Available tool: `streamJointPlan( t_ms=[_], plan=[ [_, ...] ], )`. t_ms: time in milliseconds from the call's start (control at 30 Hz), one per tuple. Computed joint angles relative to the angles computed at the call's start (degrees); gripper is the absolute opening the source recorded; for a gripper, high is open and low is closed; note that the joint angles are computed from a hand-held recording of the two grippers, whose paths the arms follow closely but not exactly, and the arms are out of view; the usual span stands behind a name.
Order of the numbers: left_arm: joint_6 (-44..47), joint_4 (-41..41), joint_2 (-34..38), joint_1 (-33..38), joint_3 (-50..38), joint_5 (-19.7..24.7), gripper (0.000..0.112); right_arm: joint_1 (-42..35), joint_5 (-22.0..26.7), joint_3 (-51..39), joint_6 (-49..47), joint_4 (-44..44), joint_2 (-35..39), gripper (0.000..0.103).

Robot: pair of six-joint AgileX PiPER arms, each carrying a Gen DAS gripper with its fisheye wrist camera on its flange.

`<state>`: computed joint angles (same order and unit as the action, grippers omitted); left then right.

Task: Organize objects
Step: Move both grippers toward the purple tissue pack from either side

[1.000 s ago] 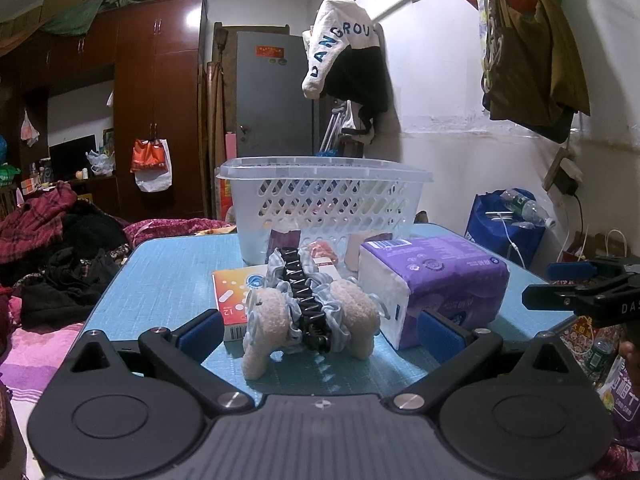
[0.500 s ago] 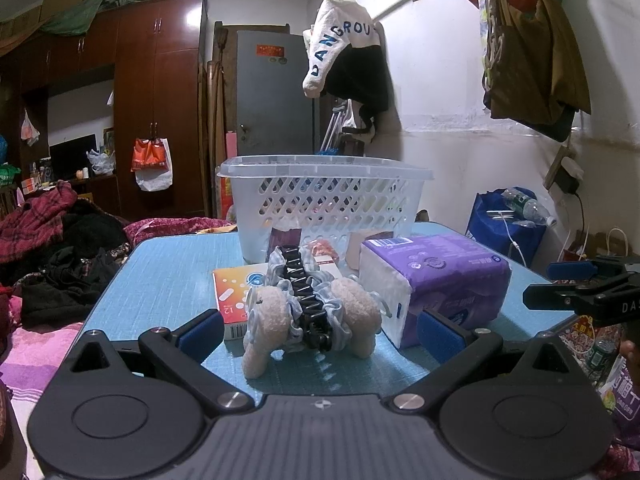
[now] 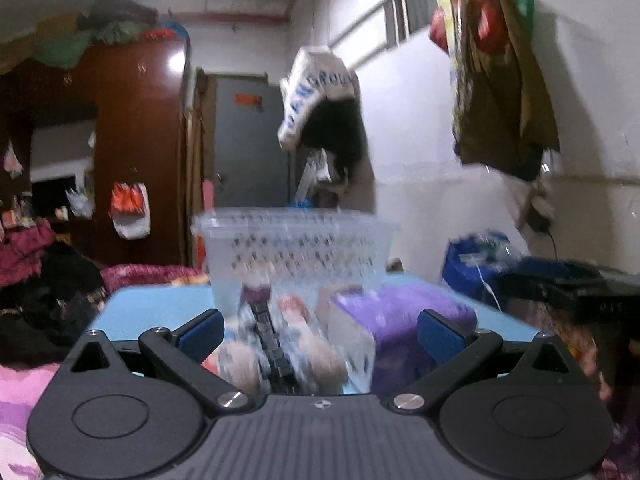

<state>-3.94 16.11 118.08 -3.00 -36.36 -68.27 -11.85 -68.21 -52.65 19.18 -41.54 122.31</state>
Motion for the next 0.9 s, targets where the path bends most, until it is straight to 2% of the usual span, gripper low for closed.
streamJointPlan(
  t_ms=[100,200,267,333,433,500,667,800,900],
  plan=[
    [0.75,-1.95,-0.67,-1.73,-1.78,-0.3,0.103,-0.46,2.45,-1.26,2.6,-0.78,-1.22,0.103],
    [4.31,-4.35,-1.96,-4.58,-4.54,3.43,0.103,-1.79,6.54,-4.04,9.07,-7.27,-2.79,0.103],
    [4.88,-4.39,-2.18,-5.84,-6.44,5.58,0.103,-0.94,9.09,-4.4,8.84,-6.0,-3.79,0.103],
    [2.16,-1.38,-1.59,-6.03,-8.63,7.48,0.103,-0.71,8.61,-4.43,7.93,-4.26,-3.8,0.103],
    [-1.31,3.95,-0.34,-5.92,-11.64,12.37,0.103,-2.01,6.28,-6.07,11.53,-7.36,-1.75,0.103],
    [-2.63,7.16,1.43,-5.44,-13.21,13.76,0.103,-2.44,6.3,-7.24,12.56,-9.12,0.01,0.103],
    [-3.77,11.56,6.07,-3.28,-14.83,11.36,0.103,-2.76,7.88,-11.32,15.96,-13.64,4.18,0.103],
    [-7.41,17.05,8.53,-1.77,-17.96,12.87,0.096,-2.64,8.68,-13.27,17.76,-17.05,5.65,0.103],
    [-4.55,15.6,10.45,-2.38,-19.51,13.57,0.092,-2.72,8.51,-13.46,18.94,-19.55,5.55,0.103]
  ],
)
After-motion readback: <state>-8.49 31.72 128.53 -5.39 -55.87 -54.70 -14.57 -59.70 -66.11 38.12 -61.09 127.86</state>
